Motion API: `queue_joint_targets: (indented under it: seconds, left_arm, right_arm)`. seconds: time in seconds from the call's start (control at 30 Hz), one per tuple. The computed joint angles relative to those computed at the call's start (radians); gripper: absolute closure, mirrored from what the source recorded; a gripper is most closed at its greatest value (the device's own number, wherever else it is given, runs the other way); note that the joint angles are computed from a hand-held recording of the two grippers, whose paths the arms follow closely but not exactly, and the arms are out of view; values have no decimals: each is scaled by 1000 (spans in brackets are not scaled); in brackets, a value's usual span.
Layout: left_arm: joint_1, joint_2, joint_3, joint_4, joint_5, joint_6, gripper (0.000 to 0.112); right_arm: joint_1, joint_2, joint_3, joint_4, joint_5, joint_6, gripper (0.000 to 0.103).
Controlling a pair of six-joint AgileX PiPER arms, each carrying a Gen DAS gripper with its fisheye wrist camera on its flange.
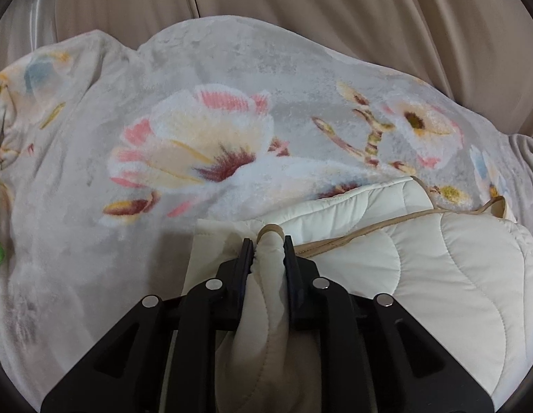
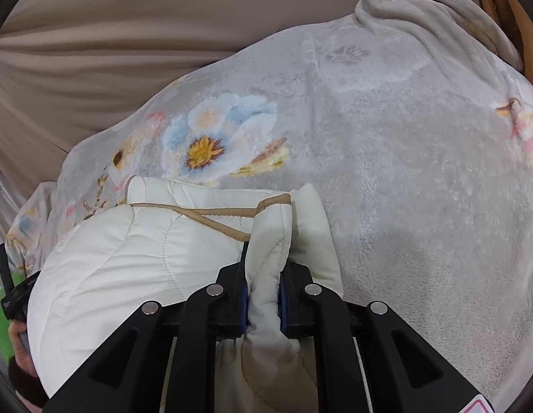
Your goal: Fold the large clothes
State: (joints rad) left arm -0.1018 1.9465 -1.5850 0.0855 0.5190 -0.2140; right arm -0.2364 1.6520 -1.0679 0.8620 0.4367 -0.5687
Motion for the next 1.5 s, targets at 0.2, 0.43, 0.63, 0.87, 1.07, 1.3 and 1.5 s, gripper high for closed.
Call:
queue_joint_targets:
  seconds: [0.2,0.43,0.63,0.87,1.07,1.3,1.5]
  left_arm:
    - [-19,-295,236,166,-124,-131,71]
    - [-317,-522,408,305,-88,-168,69]
    - [-498,-458,541,501,-84,-411,68]
    - [-334,-575,754,675,-159,-562,65]
    - [-107,-631,818,417,-213,-276,47]
    - [-176,-610,614,435,-120,-320,51]
    - [-210,-325,279,418,-12,-323,51]
  right_arm:
    - [-7,-255,140,-128,-97,190,62]
    - [464,-510,235,-827,-108,768,87]
    - [908,-389,267,-1356,-74,1334,95]
    - [578,-589,494,-943,-111,944,103]
    - [18,-732,640,-400,28,344,103]
    - [84,-753,506,-553,45,482,103]
    - [292,-479,214,-883,-33,802,103]
